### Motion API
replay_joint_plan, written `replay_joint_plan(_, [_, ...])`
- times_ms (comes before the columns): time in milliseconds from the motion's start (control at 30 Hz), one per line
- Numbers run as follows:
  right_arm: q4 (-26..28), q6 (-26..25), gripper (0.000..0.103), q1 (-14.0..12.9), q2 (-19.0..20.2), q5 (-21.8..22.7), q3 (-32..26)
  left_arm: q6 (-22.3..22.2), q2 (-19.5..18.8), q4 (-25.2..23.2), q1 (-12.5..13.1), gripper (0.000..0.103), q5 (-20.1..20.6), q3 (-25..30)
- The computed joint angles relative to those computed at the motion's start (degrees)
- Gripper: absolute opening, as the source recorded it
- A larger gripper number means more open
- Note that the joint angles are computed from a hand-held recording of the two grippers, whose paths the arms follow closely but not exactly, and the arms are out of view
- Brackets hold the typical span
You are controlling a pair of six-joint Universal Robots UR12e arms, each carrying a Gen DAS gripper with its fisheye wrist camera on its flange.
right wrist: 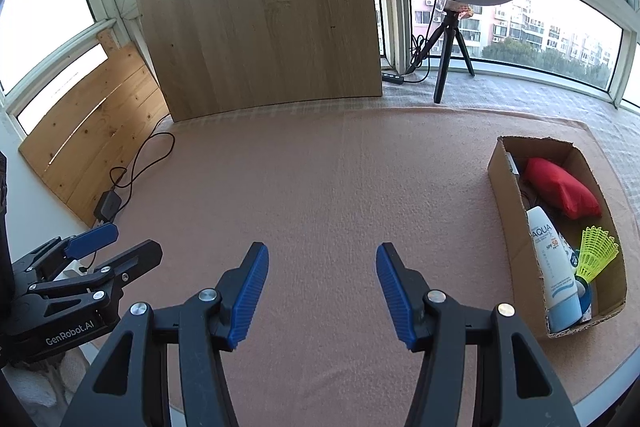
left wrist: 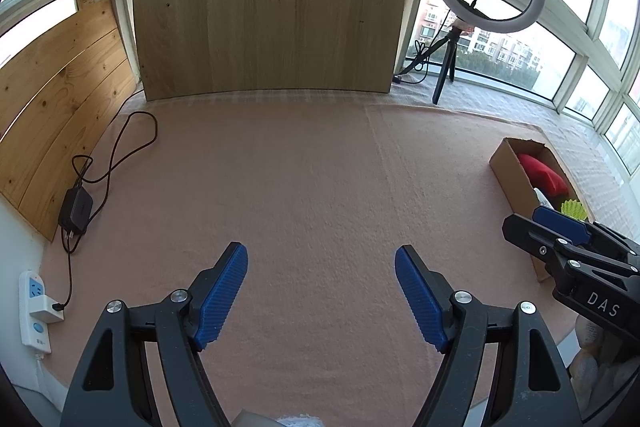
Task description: Organize objects
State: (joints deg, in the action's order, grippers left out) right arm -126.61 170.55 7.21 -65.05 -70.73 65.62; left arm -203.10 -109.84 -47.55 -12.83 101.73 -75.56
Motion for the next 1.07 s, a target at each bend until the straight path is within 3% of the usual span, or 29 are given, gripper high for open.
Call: replay_joint_plan(1067, [1.93, -0.03, 0.052, 0.27, 1.19, -0.81, -1.33, 1.32, -1.03, -0.02, 0.31, 0.083, -0.14, 0.49])
